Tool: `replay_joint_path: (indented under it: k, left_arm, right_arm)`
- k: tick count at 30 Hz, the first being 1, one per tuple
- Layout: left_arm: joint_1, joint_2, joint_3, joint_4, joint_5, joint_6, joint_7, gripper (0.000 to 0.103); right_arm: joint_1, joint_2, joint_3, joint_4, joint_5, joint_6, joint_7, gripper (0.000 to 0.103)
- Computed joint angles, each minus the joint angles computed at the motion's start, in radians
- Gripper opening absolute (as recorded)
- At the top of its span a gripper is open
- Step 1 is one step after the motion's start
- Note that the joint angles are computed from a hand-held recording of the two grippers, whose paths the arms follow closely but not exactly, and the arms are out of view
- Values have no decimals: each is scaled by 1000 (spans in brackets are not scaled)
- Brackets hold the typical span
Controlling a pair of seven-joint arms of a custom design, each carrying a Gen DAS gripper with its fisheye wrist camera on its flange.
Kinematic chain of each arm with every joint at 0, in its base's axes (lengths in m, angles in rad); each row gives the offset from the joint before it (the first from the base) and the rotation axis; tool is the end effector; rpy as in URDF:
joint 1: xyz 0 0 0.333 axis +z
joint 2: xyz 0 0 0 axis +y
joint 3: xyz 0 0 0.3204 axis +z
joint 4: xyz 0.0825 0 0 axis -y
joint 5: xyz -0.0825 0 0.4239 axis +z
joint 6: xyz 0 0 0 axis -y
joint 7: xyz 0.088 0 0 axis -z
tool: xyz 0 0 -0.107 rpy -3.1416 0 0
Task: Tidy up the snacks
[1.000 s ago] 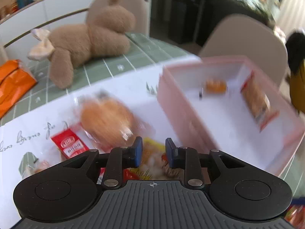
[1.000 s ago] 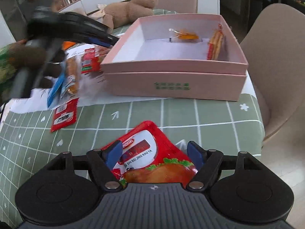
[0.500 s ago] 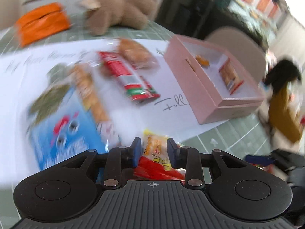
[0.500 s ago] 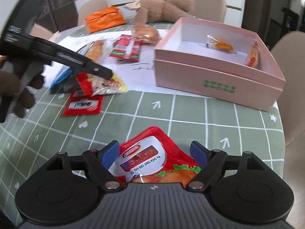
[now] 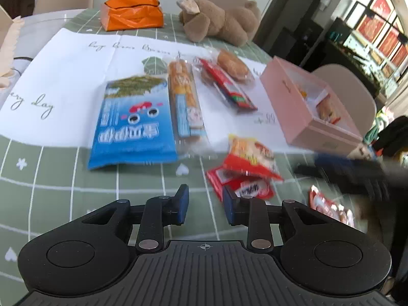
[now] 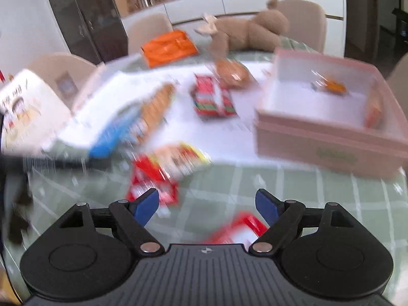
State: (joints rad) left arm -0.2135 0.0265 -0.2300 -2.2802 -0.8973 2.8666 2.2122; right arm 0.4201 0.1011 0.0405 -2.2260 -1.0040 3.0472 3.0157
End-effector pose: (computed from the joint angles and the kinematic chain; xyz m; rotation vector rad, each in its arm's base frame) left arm 0.5407 -0.2084 0.3684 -1.7305 2.2932 -1.0266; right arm 0.5009 0.3213 0.3644 -1.6928 1.7204 -0.4035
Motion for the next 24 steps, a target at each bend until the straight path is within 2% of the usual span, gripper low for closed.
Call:
replay_joint_path:
  k: [3, 6, 7, 8, 11, 14, 16, 20, 22, 24]
  left_arm:
    - [-5, -3, -4, -10, -14, -7, 6, 32]
    - [-11, -17, -5, -25, -48, -7, 40, 32]
    - [-13, -23, -4, -30, -63, -7, 54, 32]
    - [-15, -27, -2, -33, -73, -6, 63, 32]
    - [-17, -21, 4, -27, -85, -6, 70, 32]
    - [-17, 6, 0, 0, -74, -11, 61, 32]
    - [-16, 21, -8, 23, -80, -28, 84, 32]
    - [-20, 30, -27, 60, -61, -100, 179, 32]
    - [-31, 26, -34, 62, -18, -116, 209, 32]
    - [-49, 22, -43, 53, 39, -108, 228, 32]
  right_arm:
    - [4, 115, 13, 135, 109, -49, -93, 83]
    - [-2, 217, 41, 244, 231, -100, -271, 83]
    - [-22, 235, 71, 259, 290, -120, -363, 79]
    - [-45, 238, 102, 254, 349, -128, -447, 70]
    - [-23, 174, 73, 167, 364, -80, -493, 62]
    - [62, 76, -29, 66, 236, -107, -380, 60]
    - [66, 12, -45, 6, 147, -150, -284, 60]
    - [24, -102, -30, -97, -20, -210, -70, 61]
    - [-10, -140, -15, -140, -31, -210, -16, 68]
    - [-40, -167, 6, -174, -47, -220, 40, 70]
